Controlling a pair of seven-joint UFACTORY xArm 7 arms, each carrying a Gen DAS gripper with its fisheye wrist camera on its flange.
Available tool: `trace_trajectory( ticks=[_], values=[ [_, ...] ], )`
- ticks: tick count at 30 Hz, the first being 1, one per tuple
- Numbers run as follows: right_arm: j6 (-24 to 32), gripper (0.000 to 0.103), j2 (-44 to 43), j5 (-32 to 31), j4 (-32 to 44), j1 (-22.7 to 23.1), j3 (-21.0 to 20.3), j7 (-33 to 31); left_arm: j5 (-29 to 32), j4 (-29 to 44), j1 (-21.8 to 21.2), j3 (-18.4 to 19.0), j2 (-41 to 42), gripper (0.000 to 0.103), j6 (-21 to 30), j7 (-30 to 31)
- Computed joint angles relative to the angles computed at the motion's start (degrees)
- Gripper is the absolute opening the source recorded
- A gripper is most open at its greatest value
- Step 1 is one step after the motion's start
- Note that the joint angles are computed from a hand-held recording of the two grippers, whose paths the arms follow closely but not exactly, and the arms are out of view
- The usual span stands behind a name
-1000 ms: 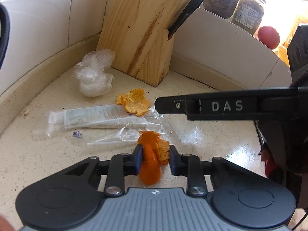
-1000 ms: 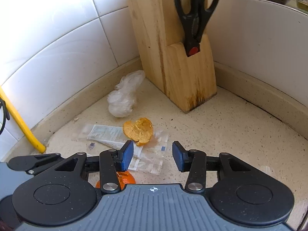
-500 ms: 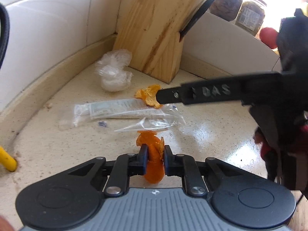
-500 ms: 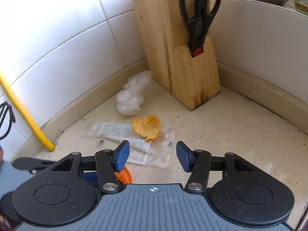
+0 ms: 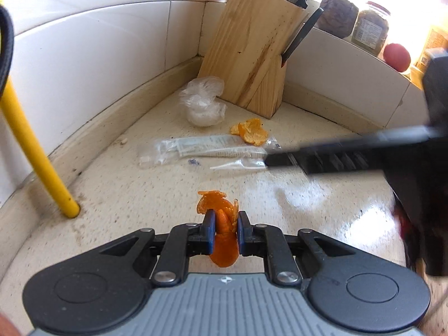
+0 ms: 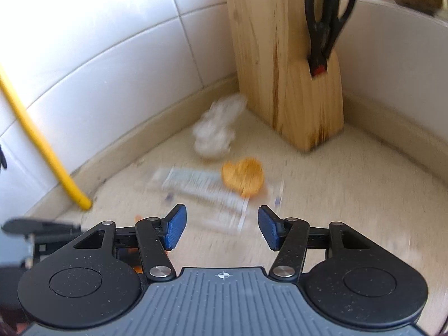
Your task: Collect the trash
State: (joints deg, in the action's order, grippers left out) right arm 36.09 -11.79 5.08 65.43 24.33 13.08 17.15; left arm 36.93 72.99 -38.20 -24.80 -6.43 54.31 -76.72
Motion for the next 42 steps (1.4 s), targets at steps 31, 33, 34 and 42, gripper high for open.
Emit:
trace_trajectory(
  ticks=[31, 33, 34, 42],
  values=[
    [0.1, 0.017, 6.0, -4.6, 5.4, -0.1, -1.1, 0.5, -8.7, -7.8, 3.0, 0.1, -6.3, 0.013, -4.7, 9.2],
    [0.0, 0.017, 3.5, -1.5, 3.8, -0.1, -1.3, -0.3, -9.0, -7.9, 3.6, -0.3, -6.8, 0.012, -5.9, 9.1],
    [0.2, 0.017, 2.3, -0.5, 3.0, -0.1, -1.3, -0.7, -9.1, -8.0, 3.9, -0.5, -7.2, 0.012, -6.5, 9.1],
    [2.8, 0.017, -6.3, 4.3, -2.2, 0.6, -0.8, -0.7, -11.0, -9.0, 6.2, -3.2, -12.1, 0.012, -3.1, 6.6]
  ],
)
